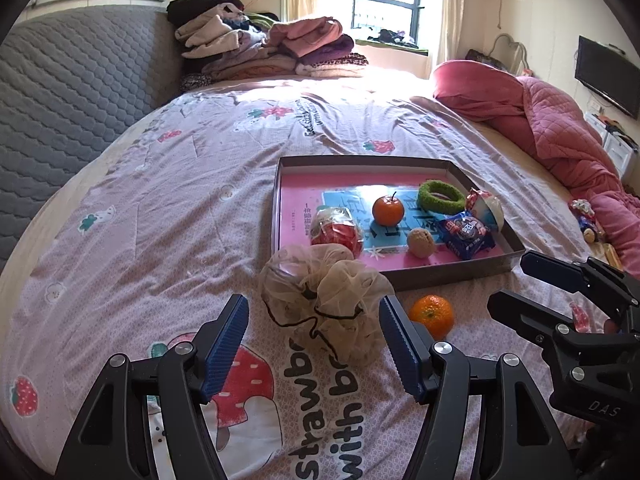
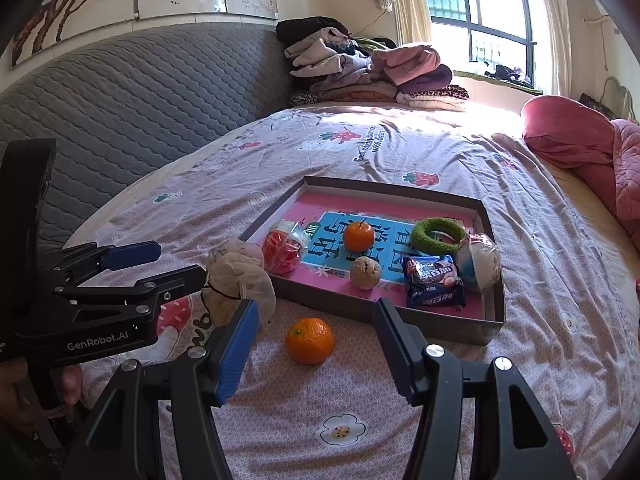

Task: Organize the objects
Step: 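Move the left tool to the beige mesh bag while the right tool approaches the other mandarin, then close the left tool on the mesh bag while the right tool grips the mandarin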

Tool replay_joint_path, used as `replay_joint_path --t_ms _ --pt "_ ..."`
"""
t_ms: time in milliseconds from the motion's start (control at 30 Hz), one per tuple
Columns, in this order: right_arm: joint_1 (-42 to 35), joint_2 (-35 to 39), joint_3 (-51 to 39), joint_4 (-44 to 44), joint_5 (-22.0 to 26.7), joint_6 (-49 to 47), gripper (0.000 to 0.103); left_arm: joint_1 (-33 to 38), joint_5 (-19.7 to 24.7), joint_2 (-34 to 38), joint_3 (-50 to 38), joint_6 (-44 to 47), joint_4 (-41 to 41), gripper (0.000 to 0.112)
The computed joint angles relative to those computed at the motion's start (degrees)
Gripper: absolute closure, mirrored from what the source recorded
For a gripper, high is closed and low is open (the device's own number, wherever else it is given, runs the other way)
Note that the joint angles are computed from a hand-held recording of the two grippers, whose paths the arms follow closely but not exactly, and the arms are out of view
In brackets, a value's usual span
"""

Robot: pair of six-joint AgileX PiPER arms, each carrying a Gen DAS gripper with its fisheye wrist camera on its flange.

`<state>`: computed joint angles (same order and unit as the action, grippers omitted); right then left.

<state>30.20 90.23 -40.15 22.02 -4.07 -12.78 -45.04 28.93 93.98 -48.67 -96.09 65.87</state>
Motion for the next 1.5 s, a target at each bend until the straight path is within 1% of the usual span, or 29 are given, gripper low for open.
replay_joint_path --t_ms 100,233,367,500,533,633,767,867,1067,1167,1267,1333,1367,1500 --pt "0.46 1.31 -0.18 1.11 -0.21 -1.02 0.044 0.09 -0.62 0.94 0.69 -1.55 0.94 0.043" --pt "1.15 3.00 -0.55 5.38 -0.37 -5.49 0.044 0.83 -1.75 2.23 1.19 -2.15 1.31 0.043" --pt "1.54 4.02 -0.52 4.11 -0.66 -4.37 0.044 0.88 -1.84 3.40 1.45 -2.75 1.50 0.043" --pt "2.22 5.21 -0.52 6.79 -1.33 -6.97 0.044 1.29 -2.47 4.49 1.49 -3.00 1.64 0.043" --pt "2.44 5.67 -0.68 9.37 -1.49 -9.51 0.044 1.42 -2.66 4.80 1.43 -2.96 1.68 0.043" --pt "2.77 7.00 -0.85 10.76 -2.38 -10.69 0.044 1.89 -3.17 5.57 1.35 -3.41 2.17 0.043" --pt "2.30 8.29 -1.01 4.17 -2.79 -3.99 0.044 2.86 -4.26 6.49 1.11 -3.95 2.84 0.043" --pt "2.06 9.30 -1.35 1.78 -3.20 -1.51 0.044 3.62 -4.77 7.36 0.64 -4.67 3.68 0.043" --pt "1.60 11.66 -2.16 3.46 -4.89 -2.80 0.044 5.27 -6.18 8.90 -0.41 -6.19 5.43 0.043" --pt "0.97 13.03 -2.82 0.09 -5.08 0.49 0.044 6.36 -7.01 10.35 -1.60 -5.61 5.15 0.043" --pt "0.85 14.47 -3.66 0.21 -5.03 0.17 0.044 7.09 -7.28 12.00 -2.96 -5.01 5.09 0.043" --pt "0.74 15.13 -4.05 -4.63 -5.05 4.88 0.044 7.54 -7.71 12.72 -3.31 -6.39 6.70 0.043" --pt "0.91 15.47 -4.24 -4.78 -5.31 4.85 0.044 7.86 -8.14 13.03 -3.59 -6.01 6.29 0.043" --pt "2.14 16.96 -5.49 2.90 -5.67 -3.49 0.044 9.25 -10.38 14.09 -3.90 -8.68 9.15 0.043"
